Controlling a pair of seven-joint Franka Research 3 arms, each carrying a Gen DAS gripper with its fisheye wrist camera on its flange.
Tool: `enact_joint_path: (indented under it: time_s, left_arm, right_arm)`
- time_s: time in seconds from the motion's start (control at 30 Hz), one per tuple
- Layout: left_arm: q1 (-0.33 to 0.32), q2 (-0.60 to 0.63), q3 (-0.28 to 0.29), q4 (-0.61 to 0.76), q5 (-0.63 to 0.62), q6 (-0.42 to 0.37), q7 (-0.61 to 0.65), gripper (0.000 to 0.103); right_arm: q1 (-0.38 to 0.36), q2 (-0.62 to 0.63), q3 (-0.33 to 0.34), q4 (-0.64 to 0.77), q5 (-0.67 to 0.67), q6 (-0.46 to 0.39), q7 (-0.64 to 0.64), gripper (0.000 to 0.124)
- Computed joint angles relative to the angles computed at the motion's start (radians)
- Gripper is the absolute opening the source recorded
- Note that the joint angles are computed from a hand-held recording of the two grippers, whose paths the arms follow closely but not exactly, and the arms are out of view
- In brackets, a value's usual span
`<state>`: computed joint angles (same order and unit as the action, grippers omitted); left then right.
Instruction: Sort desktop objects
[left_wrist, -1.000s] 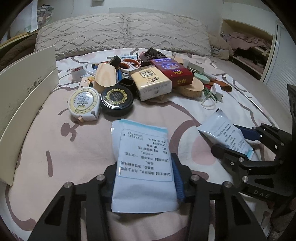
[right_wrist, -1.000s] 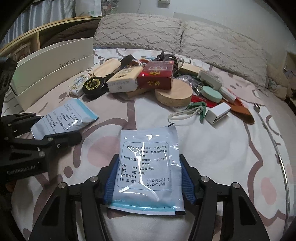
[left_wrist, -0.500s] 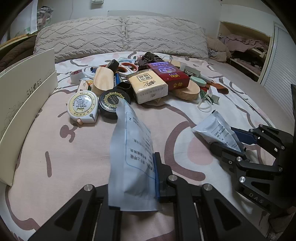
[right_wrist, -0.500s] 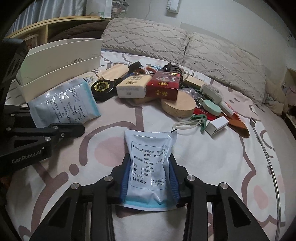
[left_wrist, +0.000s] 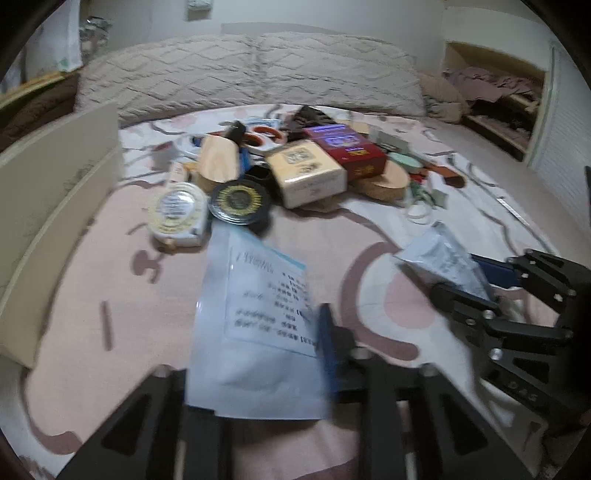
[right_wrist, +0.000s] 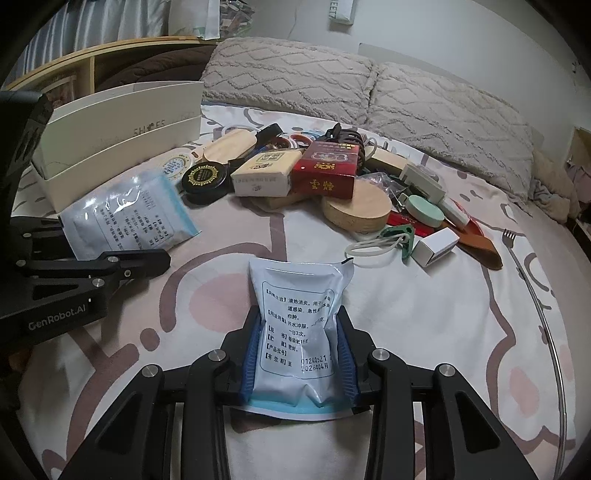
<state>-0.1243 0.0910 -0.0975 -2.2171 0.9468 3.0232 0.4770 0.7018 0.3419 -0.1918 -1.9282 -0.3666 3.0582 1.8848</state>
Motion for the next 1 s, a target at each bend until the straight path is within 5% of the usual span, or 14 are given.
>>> enact_joint_path:
  time_s: [0.07, 0.17, 0.27, 0.5, 0.67, 1.0]
  left_arm:
    - [-0.009, -0.009, 0.008, 0.007, 0.058, -0.036, -0.066, 0.063]
    - [0.003, -0.021, 0.002, 0.001, 0.061, -0.054, -0.083, 0.069]
    - [0.020, -0.033, -0.009, -0.014, 0.009, -0.062, -0.032, 0.087]
    - [0.035, -0.066, -0.025, -0.020, 0.073, -0.090, -0.032, 0.092]
    - [0.043, -0.040, -0.039, -0.011, -0.132, -0.065, 0.145, 0.092]
    - [0.011, -0.001, -0.025, 0.024, -0.159, -0.119, 0.146, 0.091]
  right_arm:
    - [-0.016, 0.001, 0.018, 0.002, 0.017, -0.005, -0.014, 0.038]
    - [-0.036, 0.002, 0.041, 0.004, 0.044, -0.006, -0.036, 0.038]
    - [-0.059, 0.003, 0.068, 0.004, 0.081, -0.005, -0.066, 0.038]
    - [-0.095, 0.003, 0.112, 0.000, 0.173, -0.001, -0.142, 0.039]
    - [-0.104, 0.003, 0.125, -0.001, 0.217, 0.000, -0.177, 0.039]
    - [-0.031, -0.015, 0.040, -0.043, 0.256, 0.089, -0.167, 0.038]
